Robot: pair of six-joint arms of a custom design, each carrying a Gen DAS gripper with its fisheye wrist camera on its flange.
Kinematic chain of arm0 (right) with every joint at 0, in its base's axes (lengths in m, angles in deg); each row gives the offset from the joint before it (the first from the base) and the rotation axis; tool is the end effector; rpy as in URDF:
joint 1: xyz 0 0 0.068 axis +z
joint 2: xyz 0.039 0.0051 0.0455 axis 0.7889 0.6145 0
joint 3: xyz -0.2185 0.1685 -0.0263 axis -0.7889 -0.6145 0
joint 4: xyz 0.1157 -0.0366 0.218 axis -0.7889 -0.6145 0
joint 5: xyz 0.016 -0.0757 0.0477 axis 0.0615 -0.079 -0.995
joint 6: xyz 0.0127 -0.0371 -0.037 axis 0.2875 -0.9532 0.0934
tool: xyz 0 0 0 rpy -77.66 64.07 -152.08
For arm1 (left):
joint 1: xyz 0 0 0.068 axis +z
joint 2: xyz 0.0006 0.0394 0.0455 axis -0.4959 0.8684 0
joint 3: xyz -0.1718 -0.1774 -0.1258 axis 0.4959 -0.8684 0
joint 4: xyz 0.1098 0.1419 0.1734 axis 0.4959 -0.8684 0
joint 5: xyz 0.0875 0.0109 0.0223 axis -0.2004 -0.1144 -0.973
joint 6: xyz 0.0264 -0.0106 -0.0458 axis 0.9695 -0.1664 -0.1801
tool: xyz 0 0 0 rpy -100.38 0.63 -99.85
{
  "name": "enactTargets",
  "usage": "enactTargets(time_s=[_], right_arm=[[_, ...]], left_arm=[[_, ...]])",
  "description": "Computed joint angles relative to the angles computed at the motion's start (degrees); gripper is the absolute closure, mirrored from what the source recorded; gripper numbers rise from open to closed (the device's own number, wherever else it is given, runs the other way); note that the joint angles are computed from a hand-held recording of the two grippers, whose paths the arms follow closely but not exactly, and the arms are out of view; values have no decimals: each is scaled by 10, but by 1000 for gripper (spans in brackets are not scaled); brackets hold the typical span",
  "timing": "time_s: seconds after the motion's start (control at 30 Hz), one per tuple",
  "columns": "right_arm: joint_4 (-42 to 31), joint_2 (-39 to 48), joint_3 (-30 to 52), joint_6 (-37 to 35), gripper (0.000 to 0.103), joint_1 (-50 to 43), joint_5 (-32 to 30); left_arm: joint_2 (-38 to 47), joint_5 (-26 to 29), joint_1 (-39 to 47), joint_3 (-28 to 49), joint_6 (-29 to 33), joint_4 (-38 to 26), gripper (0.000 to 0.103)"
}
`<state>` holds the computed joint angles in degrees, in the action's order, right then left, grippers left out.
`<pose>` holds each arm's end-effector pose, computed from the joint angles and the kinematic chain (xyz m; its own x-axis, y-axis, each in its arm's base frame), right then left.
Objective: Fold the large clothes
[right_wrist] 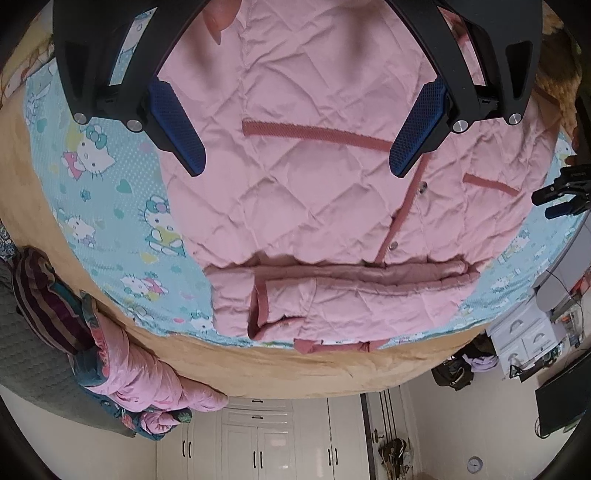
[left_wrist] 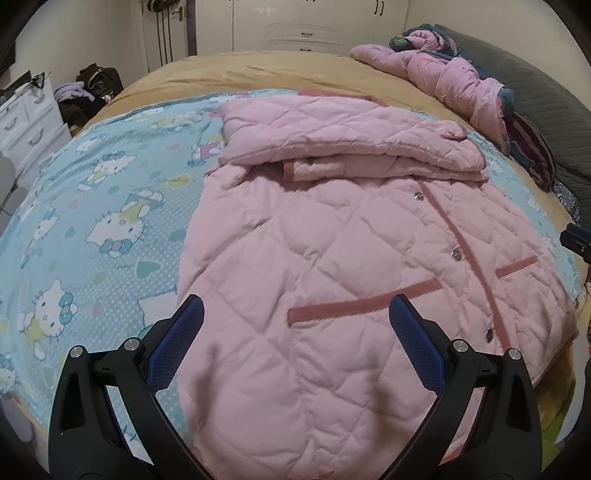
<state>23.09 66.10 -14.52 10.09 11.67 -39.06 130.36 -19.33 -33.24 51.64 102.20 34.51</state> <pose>0.1485 -0.1120 0.1993 -0.7115 0.2327 -0.6630 0.2704 0.9616 0.0472 0.3366 -0.0326 0.1563 -0.6994 0.3858 -0.6016 0.5249 0.8486 -0.0661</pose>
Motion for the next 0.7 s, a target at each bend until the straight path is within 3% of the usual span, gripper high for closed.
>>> enactTargets(time_s=[0.7], right_arm=[[-16, 16, -47, -110, 4, -155, -33]], left_arm=[[27, 15, 89, -26, 49, -6, 9]])
